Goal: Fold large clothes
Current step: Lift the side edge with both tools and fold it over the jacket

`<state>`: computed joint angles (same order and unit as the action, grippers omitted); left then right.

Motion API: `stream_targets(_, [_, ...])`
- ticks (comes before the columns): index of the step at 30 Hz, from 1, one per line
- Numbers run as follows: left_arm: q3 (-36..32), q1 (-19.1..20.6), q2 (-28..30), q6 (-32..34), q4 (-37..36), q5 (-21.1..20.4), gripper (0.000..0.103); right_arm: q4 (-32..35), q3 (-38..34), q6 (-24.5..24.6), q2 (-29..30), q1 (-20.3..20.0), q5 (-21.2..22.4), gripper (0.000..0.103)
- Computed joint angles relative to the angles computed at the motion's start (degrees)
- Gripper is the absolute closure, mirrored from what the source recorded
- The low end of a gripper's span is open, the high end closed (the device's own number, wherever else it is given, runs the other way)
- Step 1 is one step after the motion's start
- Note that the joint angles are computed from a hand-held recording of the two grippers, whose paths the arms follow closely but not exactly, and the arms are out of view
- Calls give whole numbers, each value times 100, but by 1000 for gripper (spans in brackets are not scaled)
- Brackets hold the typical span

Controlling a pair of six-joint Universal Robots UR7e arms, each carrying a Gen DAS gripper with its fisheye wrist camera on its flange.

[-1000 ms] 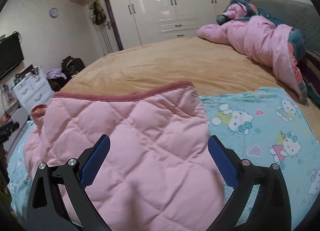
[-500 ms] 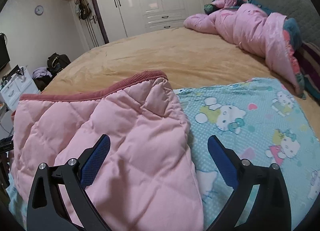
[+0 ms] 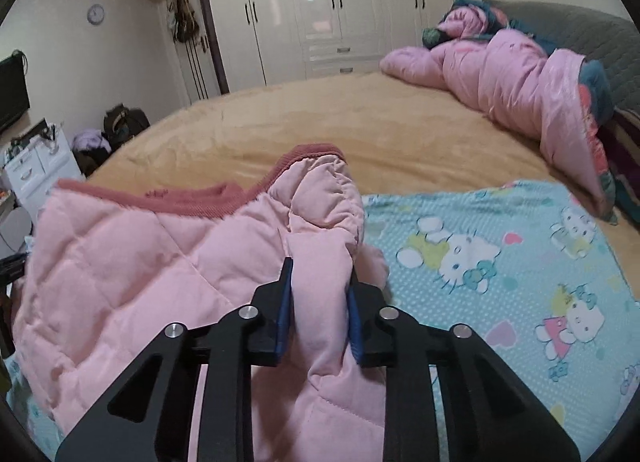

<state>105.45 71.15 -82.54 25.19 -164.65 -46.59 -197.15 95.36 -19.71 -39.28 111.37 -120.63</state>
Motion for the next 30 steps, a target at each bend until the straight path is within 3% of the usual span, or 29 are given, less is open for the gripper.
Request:
stream_targets(6, [-254, -178, -248, -206, -327, -440, 95, -445, -64, -157, -213, 158, 303, 84])
stream_targets(10, [-576, -369, 41, 167, -701, -245, 95, -453, -513, -214, -80, 228, 314, 85])
stream_targets(18, [-1303, -358, 674, 116, -592, 40, 95, 62, -1354, -184, 254, 134, 148, 85])
stream_targets(30, [-1456, -97, 960, 245, -556, 128, 94, 59, -1364, -84, 442, -13, 75, 85])
